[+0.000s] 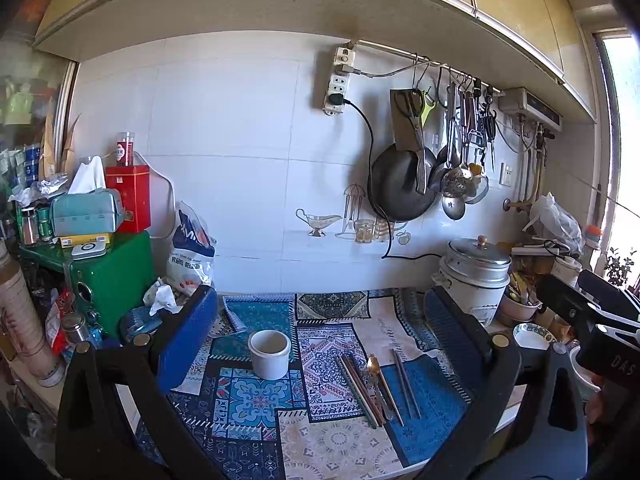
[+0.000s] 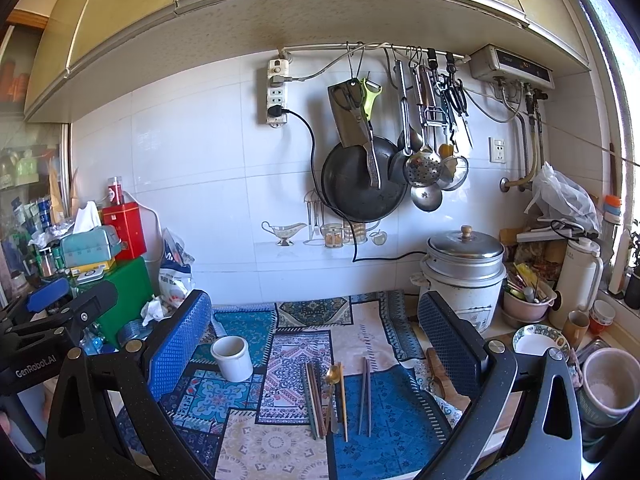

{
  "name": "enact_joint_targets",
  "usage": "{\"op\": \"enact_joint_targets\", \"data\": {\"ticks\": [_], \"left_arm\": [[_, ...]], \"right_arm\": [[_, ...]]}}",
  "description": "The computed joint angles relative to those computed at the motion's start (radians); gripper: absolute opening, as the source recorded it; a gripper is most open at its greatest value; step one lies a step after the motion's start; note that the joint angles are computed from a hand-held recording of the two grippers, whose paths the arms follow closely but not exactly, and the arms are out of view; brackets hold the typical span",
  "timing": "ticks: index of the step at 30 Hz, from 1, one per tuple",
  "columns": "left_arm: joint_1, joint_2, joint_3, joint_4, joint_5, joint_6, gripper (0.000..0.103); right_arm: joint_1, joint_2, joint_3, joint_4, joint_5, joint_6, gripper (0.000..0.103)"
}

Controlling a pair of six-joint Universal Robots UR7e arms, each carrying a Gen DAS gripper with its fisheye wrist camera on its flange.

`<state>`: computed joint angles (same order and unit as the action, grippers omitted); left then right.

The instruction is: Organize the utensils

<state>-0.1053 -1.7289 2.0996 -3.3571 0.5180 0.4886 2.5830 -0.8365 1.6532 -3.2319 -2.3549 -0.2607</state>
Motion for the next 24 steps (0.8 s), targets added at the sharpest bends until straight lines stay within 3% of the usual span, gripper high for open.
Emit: {"op": "enact_joint_targets", "data": {"ticks": [14,24], "left_arm": [[0.027,0.001,-0.016,-0.006,-0.025,0.024,0.103],[0.150,0.026,-0.036,-0.071,-0.094,0.076,0.103]], "right_arm": [[-0.006,0.010,-0.011,0.011,-0.008,0.001,0.103],[-0.054,0.043,-0.044,0.085,-0.045,0.023,0.103]]}}
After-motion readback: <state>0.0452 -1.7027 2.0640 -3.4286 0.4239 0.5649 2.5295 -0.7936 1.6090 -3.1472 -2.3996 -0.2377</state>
